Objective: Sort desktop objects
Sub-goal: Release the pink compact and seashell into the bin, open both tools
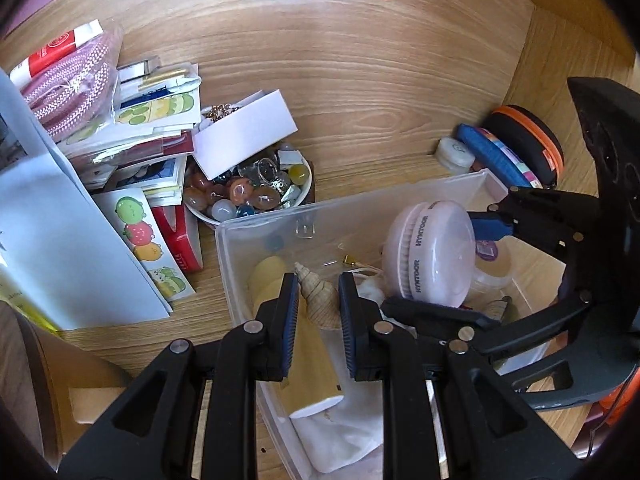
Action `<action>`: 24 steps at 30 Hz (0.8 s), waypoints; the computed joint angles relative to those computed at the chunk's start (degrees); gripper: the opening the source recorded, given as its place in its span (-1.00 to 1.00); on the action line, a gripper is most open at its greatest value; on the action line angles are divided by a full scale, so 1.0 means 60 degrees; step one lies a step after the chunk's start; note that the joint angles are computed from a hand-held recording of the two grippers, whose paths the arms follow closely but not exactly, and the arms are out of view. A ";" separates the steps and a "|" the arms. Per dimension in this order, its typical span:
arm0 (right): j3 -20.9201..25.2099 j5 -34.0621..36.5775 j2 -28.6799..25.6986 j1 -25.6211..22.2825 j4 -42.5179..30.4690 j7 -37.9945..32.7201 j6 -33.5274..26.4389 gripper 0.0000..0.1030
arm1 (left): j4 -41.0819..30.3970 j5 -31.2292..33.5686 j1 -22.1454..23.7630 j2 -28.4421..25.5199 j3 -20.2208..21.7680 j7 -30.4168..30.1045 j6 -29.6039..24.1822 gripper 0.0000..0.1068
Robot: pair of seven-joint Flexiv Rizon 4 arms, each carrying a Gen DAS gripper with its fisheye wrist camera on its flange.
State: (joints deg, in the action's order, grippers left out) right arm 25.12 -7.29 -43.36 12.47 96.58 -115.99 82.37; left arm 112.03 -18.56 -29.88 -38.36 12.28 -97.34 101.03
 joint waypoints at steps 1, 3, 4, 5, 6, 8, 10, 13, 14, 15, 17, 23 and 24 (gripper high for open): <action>-0.0065 -0.0038 0.0010 0.0046 0.0010 -0.0010 0.0008 0.18 | -0.0017 0.0005 0.0019 -0.0007 -0.0022 0.0009 -0.0051 -0.64; -0.0266 -0.0151 0.0054 0.0187 0.0076 -0.0008 0.0106 0.19 | -0.0019 0.0030 -0.0025 -0.0017 0.0051 0.0016 -0.0110 -0.64; -0.0358 -0.0212 0.0084 0.0248 0.0118 0.0002 0.0149 0.20 | -0.0109 0.0022 -0.0114 -0.0085 0.0147 0.0004 -0.0152 -0.64; -0.0405 -0.0251 0.0105 0.0273 0.0140 0.0023 0.0162 0.20 | -0.0103 0.0052 -0.0102 -0.0075 0.0153 0.0004 -0.0161 -0.64; -0.0431 -0.0291 0.0118 0.0287 0.0151 0.0036 0.0155 0.21 | -0.0109 0.0070 -0.0148 -0.0074 0.0210 -0.0001 -0.0180 -0.64; -0.0473 -0.0352 0.0144 0.0301 0.0193 0.0048 0.0181 0.22 | -0.0145 0.0080 -0.0378 -0.0094 0.0465 -0.0026 -0.0246 -0.64; -0.0510 -0.0384 0.0150 0.0314 0.0219 0.0103 0.0235 0.23 | -0.0221 0.0114 -0.0486 -0.0128 0.0591 -0.0042 -0.0313 -0.64; -0.0588 -0.0414 0.0271 0.0314 0.0376 0.0219 0.0360 0.23 | -0.0205 0.0251 -0.0368 -0.0069 0.0465 -0.0042 -0.0323 -0.53; -0.0596 -0.0411 0.0349 0.0278 0.0514 0.0222 0.0579 0.23 | -0.0163 0.0282 -0.0346 -0.0040 0.0434 -0.0066 -0.0265 -0.46; -0.0525 -0.0420 0.0394 0.0203 0.0599 0.0224 0.0689 0.23 | -0.0133 0.0270 -0.0456 -0.0025 0.0551 -0.0107 -0.0242 -0.42; -0.0164 -0.0390 0.0487 -0.0154 0.0756 0.0149 0.0827 0.23 | -0.0040 0.0284 -0.0504 0.0058 0.0587 -0.0131 -0.0139 -0.38; 0.0268 -0.0360 0.0866 -0.0704 0.1223 0.0227 0.1185 0.24 | 0.0109 0.0010 -0.1311 0.0161 0.1306 -0.0207 -0.0005 -0.18; 0.0286 -0.0363 0.0921 -0.0754 0.1308 0.0271 0.1265 0.24 | 0.0127 -0.0061 -0.1502 0.0162 0.1475 -0.0207 0.0005 -0.11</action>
State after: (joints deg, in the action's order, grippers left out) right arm 26.83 -9.47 -37.83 7.94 104.43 -114.36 89.97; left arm 112.80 -18.93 -38.89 -37.38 21.13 -98.58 101.05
